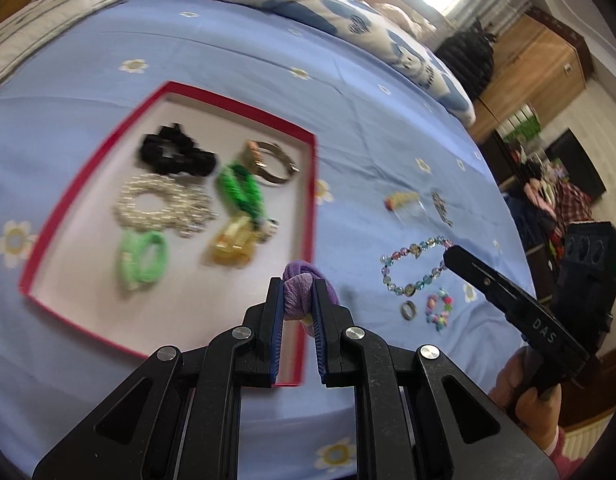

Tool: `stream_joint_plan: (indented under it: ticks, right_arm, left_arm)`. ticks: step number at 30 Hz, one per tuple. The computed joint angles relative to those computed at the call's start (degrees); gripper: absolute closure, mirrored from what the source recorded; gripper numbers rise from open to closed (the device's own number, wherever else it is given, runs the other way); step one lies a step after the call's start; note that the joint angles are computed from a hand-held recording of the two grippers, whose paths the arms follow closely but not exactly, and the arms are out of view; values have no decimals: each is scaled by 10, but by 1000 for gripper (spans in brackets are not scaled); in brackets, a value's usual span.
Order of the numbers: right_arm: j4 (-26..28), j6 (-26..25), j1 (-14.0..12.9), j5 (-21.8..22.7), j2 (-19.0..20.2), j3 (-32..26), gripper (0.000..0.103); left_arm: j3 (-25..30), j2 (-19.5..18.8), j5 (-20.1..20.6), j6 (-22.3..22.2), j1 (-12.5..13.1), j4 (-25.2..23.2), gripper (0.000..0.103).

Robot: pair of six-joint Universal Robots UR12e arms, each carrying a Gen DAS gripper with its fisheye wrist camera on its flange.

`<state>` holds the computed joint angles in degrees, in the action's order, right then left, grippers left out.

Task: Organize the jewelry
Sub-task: 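Carry the purple hair tie and beaded bracelet into the box and open both tools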

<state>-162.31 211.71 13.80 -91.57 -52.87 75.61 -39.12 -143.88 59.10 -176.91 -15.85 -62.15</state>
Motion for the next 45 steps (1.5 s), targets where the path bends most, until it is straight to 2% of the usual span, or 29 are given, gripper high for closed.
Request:
stream_joint_plan:
  ticks: [11,23,30,42,45]
  right_arm:
    - [38,-43,15,55,55,-98,96]
    - [96,-65,26,116,116,-190,96]
    - [143,-55,24,107,120,-181,96]
    - [177,-55,20,99,124,-188,96]
    - [178,-52,19,101,125,-189,90]
  left_arm:
    - [0,-4,39,-36,22,25,91]
    - [26,-26,70,-47,31,5,91]
    - [37,-36,91,-31,27,-21,91]
    - [47,-42,125,-19,20,-30,86]
    - [48,-42,133,-19,19,-31,83]
